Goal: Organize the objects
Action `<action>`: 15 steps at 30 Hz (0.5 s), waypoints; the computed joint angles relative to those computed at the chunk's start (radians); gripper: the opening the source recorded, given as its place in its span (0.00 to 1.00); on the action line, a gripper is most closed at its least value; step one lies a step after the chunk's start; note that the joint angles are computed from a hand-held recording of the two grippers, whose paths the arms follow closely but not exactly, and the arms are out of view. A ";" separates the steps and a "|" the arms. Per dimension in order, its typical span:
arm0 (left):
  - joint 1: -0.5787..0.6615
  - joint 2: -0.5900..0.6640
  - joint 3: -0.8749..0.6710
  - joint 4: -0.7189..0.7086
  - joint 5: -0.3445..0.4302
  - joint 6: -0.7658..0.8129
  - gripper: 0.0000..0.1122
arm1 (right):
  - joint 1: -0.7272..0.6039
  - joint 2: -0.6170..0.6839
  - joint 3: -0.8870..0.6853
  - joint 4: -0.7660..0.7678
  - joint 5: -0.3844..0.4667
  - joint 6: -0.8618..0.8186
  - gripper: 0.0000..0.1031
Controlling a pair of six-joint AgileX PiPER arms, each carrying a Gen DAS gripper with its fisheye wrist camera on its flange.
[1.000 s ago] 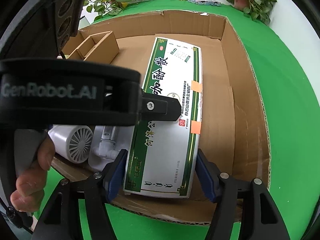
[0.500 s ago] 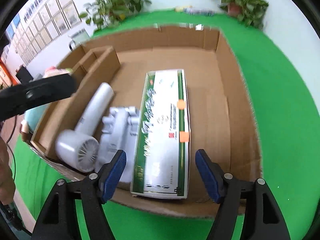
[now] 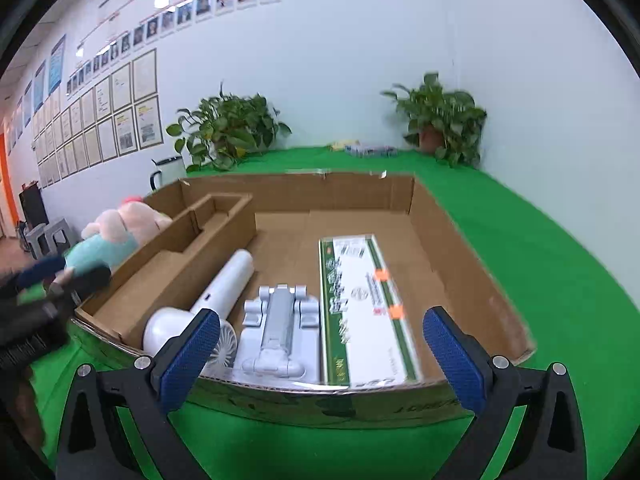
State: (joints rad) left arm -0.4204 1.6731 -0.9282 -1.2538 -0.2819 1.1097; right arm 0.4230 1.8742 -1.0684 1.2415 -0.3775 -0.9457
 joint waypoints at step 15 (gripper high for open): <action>-0.033 0.056 0.022 0.122 -0.050 -0.150 0.79 | 0.000 0.165 -0.136 0.072 -0.060 -0.100 1.00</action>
